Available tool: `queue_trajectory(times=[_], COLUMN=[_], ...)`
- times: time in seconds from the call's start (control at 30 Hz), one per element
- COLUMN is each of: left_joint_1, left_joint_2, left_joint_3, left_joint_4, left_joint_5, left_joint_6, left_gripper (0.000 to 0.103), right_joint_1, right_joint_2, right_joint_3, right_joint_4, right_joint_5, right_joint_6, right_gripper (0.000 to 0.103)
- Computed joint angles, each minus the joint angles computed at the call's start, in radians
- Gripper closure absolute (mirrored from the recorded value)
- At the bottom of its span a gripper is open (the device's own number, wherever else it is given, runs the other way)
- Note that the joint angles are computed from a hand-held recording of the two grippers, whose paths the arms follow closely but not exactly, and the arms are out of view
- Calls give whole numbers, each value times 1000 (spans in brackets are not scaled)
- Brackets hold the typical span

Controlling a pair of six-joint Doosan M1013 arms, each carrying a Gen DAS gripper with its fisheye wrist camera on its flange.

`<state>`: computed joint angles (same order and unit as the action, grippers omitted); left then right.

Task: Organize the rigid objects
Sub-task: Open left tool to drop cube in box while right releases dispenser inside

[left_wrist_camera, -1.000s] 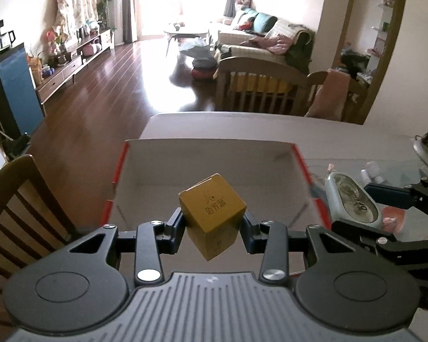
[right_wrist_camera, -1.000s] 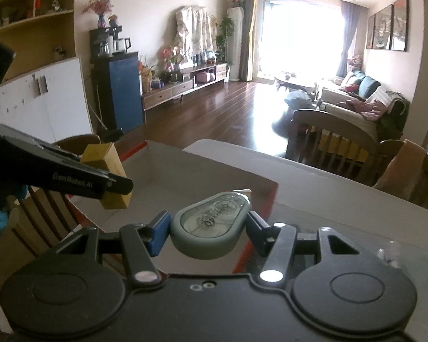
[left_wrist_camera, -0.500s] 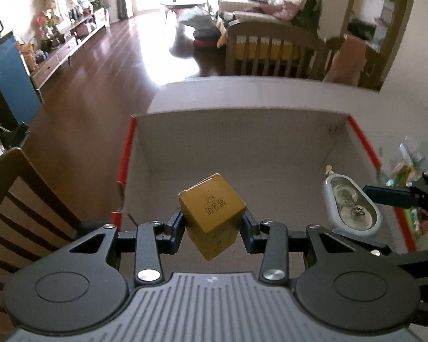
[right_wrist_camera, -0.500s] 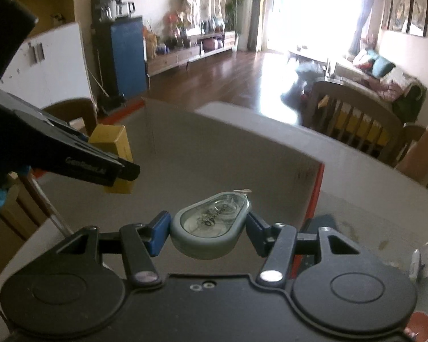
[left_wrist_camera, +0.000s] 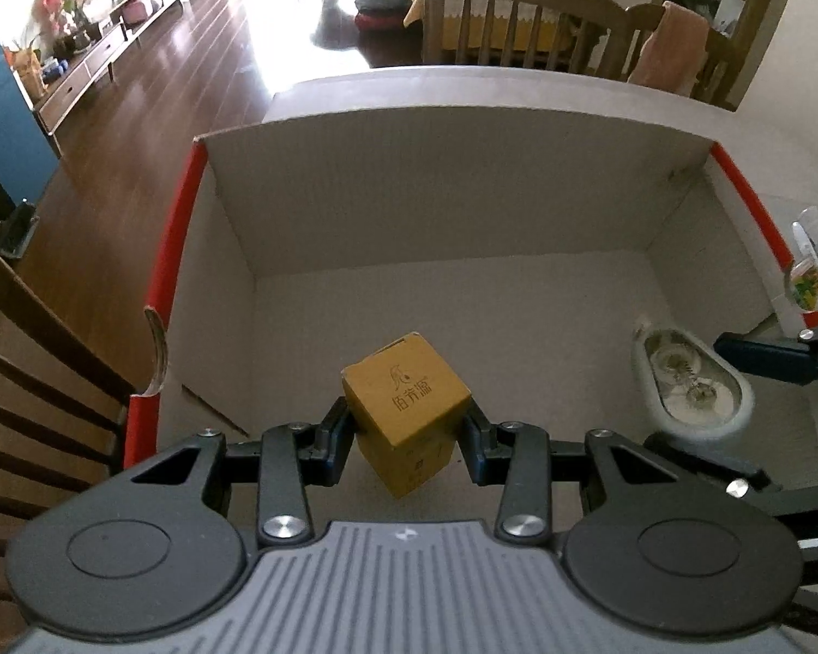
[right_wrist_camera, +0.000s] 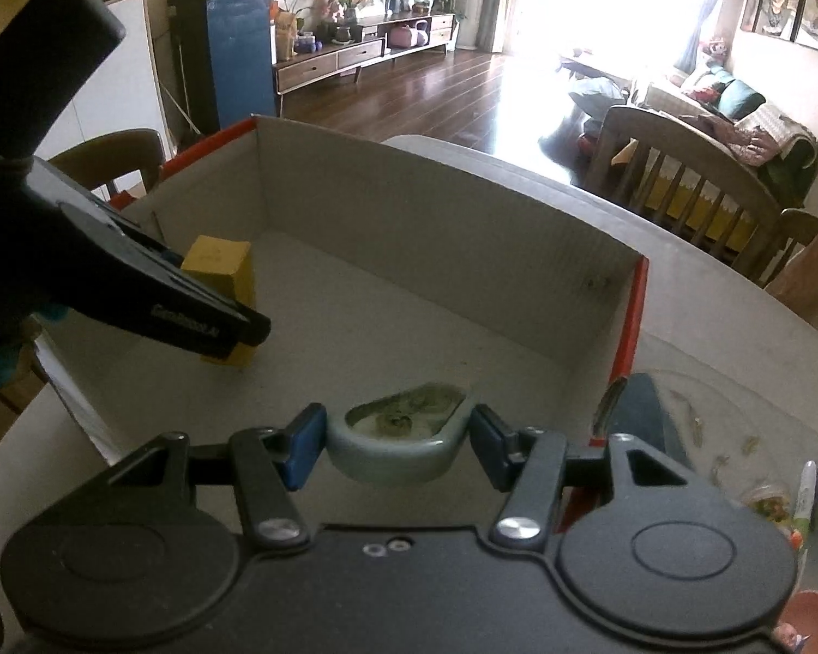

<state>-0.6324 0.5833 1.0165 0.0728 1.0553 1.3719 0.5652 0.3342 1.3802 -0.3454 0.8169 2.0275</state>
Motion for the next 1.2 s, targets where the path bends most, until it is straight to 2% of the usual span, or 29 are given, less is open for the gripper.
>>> queue_trajectory(times=[0.3,0.5,0.6,0.67,0.7,1.2], left_joint_1=[-2,-6,-8,-10,-11,-33], left_joint_2=[20,18,3,-8,-11,-109], left_joint_3=[-28,-33,-14,-1,0,82], left_joint_4=[5,15,20,26,30,100], left_joint_5=[74,77,53,34,28,-62], left_joint_6=[33,30,19,9,3,-60], left_gripper=[63,60,57,47,46,46], right_joint_1=[-3,0,1,1,1,12], right_joint_2=[-1,-22,-33,-40,-44,-106], right_joint_3=[-5,11,17,22,24,60], right_joint_4=[7,2,-2,-8,-9,-41], right_joint_5=[11,-10,-21,-28,-31,-94], right_joint_6=[6,26,40,54,62,151], right_gripper=[49,45,44,42,42,37])
